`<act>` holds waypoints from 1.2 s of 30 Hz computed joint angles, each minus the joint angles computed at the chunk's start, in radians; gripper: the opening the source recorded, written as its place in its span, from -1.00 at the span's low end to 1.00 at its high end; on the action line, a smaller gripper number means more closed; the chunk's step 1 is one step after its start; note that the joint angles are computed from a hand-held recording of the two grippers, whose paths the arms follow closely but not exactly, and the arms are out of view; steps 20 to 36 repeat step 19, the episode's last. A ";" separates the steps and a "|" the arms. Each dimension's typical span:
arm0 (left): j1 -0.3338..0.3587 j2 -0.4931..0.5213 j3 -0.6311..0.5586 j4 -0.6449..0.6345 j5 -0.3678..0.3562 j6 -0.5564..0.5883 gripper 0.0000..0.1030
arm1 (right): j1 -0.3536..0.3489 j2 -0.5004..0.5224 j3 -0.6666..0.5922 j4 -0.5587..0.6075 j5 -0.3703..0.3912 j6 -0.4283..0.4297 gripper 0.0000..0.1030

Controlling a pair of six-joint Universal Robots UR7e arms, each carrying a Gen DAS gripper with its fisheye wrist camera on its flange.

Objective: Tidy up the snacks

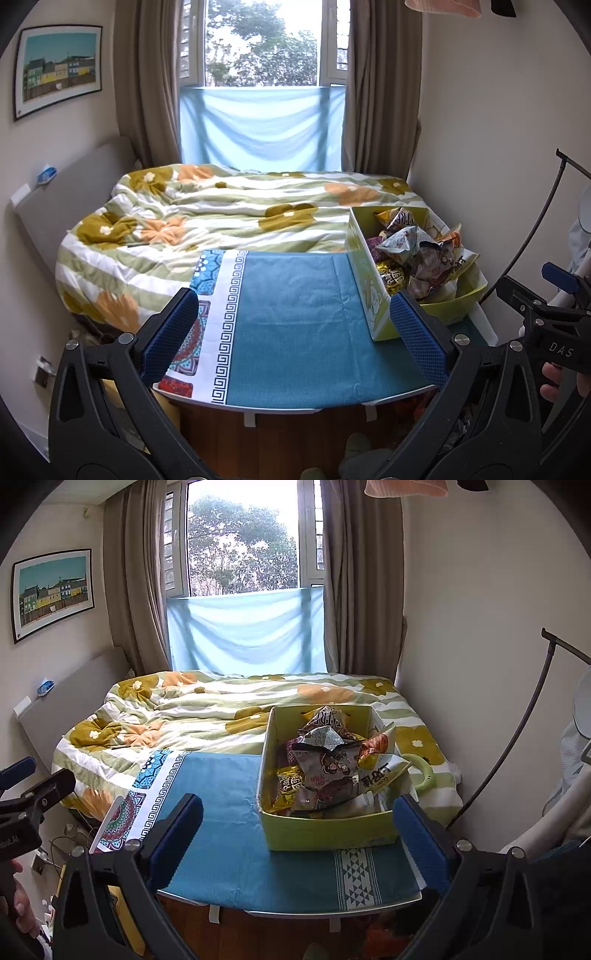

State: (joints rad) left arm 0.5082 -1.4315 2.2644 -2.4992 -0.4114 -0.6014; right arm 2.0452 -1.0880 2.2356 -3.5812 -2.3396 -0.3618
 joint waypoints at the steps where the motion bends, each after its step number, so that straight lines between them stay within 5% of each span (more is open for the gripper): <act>1: 0.000 -0.001 0.000 0.002 0.001 -0.001 0.99 | 0.000 0.003 0.000 -0.001 -0.001 0.001 0.99; 36: -0.002 0.029 0.017 -0.109 0.004 0.085 0.99 | 0.000 0.012 -0.001 -0.008 -0.004 0.004 0.99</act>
